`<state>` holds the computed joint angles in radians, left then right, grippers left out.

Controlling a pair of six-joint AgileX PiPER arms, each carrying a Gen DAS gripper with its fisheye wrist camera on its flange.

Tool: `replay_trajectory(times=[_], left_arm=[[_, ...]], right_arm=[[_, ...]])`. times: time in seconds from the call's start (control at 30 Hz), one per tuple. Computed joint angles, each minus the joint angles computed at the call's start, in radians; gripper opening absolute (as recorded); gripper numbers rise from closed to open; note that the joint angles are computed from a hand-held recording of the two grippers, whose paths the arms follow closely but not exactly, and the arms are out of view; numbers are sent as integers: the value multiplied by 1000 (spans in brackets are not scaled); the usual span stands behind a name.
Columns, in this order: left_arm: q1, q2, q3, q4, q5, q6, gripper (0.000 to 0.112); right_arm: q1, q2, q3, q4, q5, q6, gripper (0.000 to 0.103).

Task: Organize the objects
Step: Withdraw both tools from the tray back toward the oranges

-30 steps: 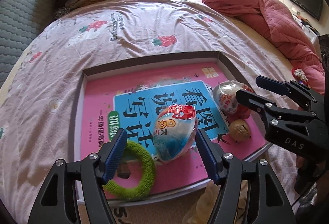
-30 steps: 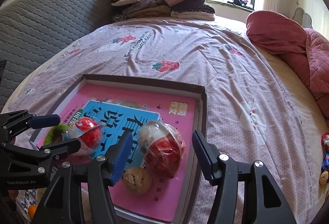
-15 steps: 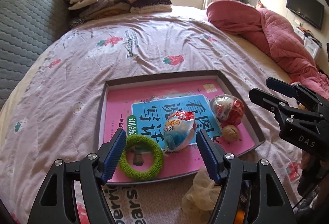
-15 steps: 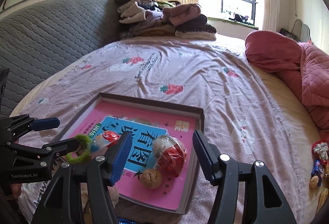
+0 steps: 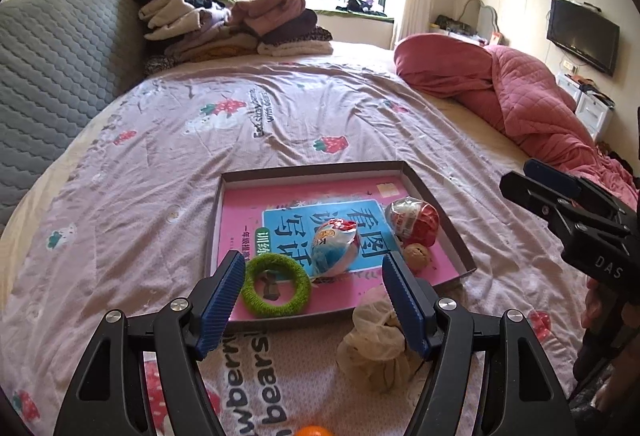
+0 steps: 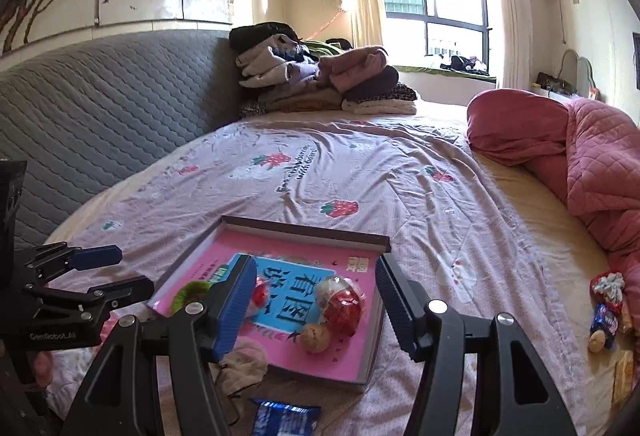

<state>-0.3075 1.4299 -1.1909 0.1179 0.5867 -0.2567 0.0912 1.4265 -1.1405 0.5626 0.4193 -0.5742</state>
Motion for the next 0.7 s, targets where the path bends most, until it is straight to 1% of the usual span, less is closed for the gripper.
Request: replay_trajectory(times=[0.13, 0.23, 0.3, 0.53, 0.63, 0.7], left_arm=[[-17, -63, 57, 33, -12, -43, 72], [-30, -90, 85, 63, -23, -80, 72], [-30, -109, 103, 50, -31, -73, 72], [-48, -173, 193, 78, -80, -117, 72], [-40, -189, 222, 46, -85, -99, 72], [-25, -206, 249, -3, -97, -59, 72]], right_arm=[[4, -50, 36, 0, -7, -12, 62], [-2, -74, 54, 38, -3, -45, 62], [-4, -90, 70, 67, -4, -71, 62], [7, -141, 139, 77, -18, -92, 62], [15, -170, 179, 81, -30, -102, 62], [24, -189, 206, 81, -44, -106, 62]])
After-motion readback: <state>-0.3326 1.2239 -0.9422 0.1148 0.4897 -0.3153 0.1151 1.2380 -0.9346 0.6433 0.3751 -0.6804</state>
